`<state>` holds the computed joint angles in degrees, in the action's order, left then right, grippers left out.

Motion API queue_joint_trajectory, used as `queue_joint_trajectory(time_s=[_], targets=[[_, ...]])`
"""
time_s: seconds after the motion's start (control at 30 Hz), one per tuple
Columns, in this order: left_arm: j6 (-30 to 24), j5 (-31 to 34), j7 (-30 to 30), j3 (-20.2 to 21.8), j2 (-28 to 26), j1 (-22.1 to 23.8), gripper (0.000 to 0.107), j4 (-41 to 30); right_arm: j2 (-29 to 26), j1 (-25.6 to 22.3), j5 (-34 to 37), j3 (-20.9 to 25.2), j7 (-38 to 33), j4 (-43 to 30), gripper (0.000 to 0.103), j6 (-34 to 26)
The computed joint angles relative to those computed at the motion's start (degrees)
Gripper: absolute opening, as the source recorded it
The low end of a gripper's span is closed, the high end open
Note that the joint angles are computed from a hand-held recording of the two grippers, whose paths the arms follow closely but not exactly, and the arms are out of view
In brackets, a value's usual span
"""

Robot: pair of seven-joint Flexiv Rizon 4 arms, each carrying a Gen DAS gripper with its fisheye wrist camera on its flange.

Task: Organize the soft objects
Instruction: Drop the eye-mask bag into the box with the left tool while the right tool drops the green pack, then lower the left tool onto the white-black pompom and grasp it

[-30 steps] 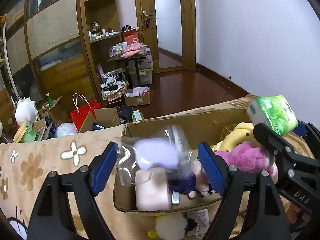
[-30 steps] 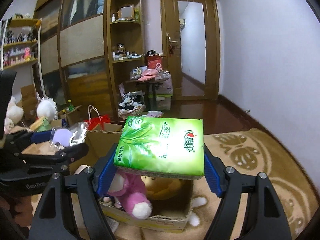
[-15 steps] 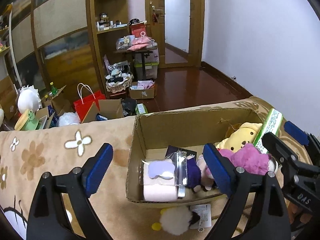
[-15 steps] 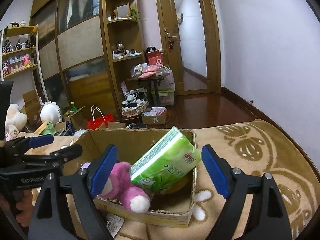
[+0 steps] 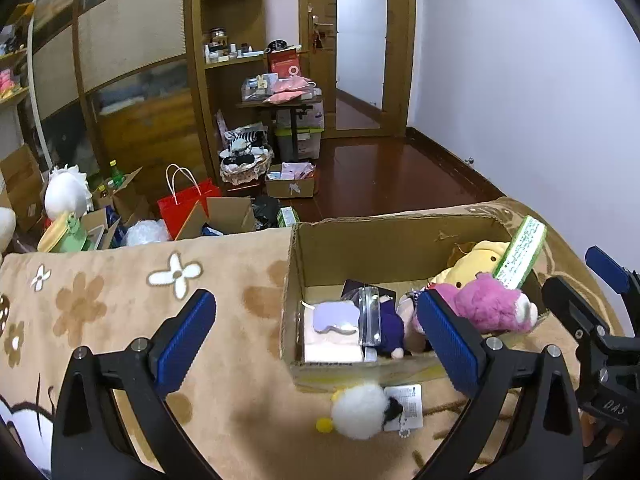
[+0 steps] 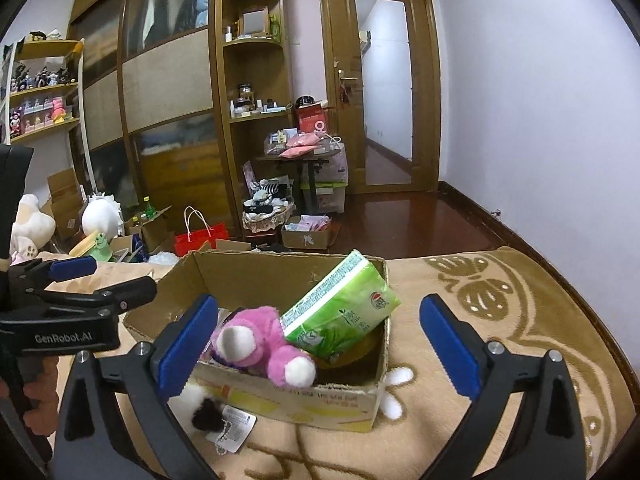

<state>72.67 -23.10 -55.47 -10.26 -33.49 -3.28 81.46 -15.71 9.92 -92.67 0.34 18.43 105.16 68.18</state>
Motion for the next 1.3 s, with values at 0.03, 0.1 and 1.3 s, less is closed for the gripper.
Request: queue_joint_trajectory(time_s=[0.03, 0.1, 1.3], targets=[[0.1, -0.1, 0.1, -0.1, 0.5, 0.2, 0.100, 0.7, 0.4, 0.1, 0.3, 0.1, -0.1, 0.3, 0.103, -0.5], [0.2, -0.4, 0.4, -0.3, 1.8, 0.5, 0.100, 2.6, 1.2, 0.3, 0.6, 0.4, -0.1, 1.1, 0.103, -1.4], [-19.6, 10.2, -9.7, 7.2, -1.9, -4.0, 0.100, -1.9, 6.1, -0.2, 4.8, 2.7, -0.3, 8.0, 0.103, -3.0]])
